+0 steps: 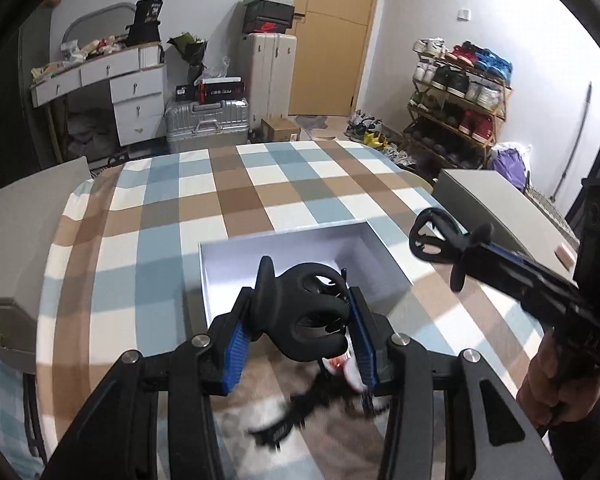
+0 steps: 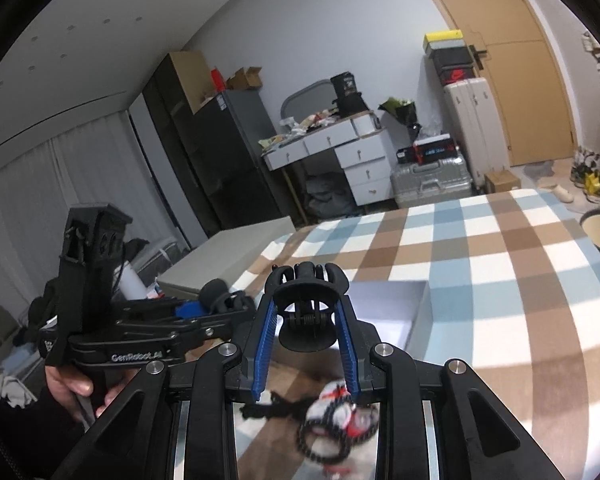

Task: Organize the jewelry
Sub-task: 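Carry both claw clips into the silver box and open both tools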

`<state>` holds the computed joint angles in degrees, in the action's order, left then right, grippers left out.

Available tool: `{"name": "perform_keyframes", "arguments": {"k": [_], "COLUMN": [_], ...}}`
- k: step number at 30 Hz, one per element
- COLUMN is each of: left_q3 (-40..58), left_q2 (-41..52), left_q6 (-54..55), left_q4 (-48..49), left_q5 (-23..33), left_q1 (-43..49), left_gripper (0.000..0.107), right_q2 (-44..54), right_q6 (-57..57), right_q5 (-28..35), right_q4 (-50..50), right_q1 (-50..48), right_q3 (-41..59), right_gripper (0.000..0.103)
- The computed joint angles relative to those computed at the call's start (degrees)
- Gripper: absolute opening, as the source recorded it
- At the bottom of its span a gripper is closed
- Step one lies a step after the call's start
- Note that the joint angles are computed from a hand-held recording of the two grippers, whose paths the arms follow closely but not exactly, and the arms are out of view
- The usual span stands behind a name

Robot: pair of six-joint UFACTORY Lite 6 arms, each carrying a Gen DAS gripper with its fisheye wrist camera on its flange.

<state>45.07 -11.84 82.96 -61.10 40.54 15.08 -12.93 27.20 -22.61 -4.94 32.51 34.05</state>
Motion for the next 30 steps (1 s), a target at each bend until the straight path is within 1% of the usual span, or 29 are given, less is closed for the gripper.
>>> {"name": "perform_keyframes", "arguments": {"k": [3,7,8,10,11,13,14,16,18,21,23,24,26,27,28,30], "left_q3": [3.3,7.2,7.7,9.2,9.8,11.0,11.4,12.3,13.4,13.8,14.0,14.4,15.5,15.6,15.2,13.8], "left_q2": [5.1,11.6,12.5,15.0,16.0,17.3,17.9,19.2,20.7,21.0,20.9,21.0,21.8,21.8,21.1,19.5], "left_q6": [0.6,0.2,0.0,-0.9,-1.3,-2.8,-3.3,-4.7,-6.1,-6.0,-7.0,-7.8,-9.2,-9.4,-9.0,-8.4], "left_q4": [-1.5,-1.6,-1.2,-0.6,-0.1,1.1,1.7,3.1,4.1,4.3,4.7,5.1,5.9,6.2,6.0,5.8], "left_q5": [-2.2,-2.8,-2.9,-3.2,-2.3,-1.5,-1.2,-1.0,-0.4,0.0,0.3,0.8,0.5,0.7,0.6,-0.9], "left_q1": [-2.5,-4.1,-4.4,-4.9,-4.9,-5.1,-5.2,-5.6,-5.4,-4.9,-4.5,-4.4,-4.5,-4.6,-4.5,-4.5], "left_gripper": [0.039,0.039,0.039,0.039,0.039,0.039,0.04,0.04,0.04,0.04,0.04,0.041,0.054,0.058,0.062,0.064], "right_q2": [6.4,14.0,16.5,20.0,21.3,23.3,24.8,26.5,27.8,29.0,30.1,30.6,31.2,31.3,30.8,29.8], "right_q6": [5.0,14.7,18.5,22.7,25.8,28.0,30.6,30.8,34.0,37.1,42.5,46.3,50.5,51.7,50.4,49.0], "right_q5": [0.5,1.4,1.9,3.0,3.2,3.5,4.3,6.7,8.6,9.1,9.0,9.0,8.9,8.2,7.8,7.2], "right_q4": [-6.6,-17.4,-21.6,-26.1,-29.4,-31.6,-34.5,-35.1,-38.4,-41.6,-46.6,-49.8,-52.6,-53.3,-51.6,-50.0], "right_q1": [-2.3,-5.3,-6.0,-6.7,-7.1,-7.4,-7.3,-6.8,-6.5,-6.7,-7.1,-7.4,-7.7,-8.0,-8.2,-8.2], "right_q3": [5.4,11.7,13.8,16.7,17.9,19.4,20.9,22.9,24.7,26.2,27.4,28.0,28.6,28.5,27.9,27.0], "right_gripper": [0.029,0.029,0.029,0.029,0.029,0.029,0.029,0.029,0.029,0.029,0.03,0.03,0.031,0.031,0.031,0.031]}}
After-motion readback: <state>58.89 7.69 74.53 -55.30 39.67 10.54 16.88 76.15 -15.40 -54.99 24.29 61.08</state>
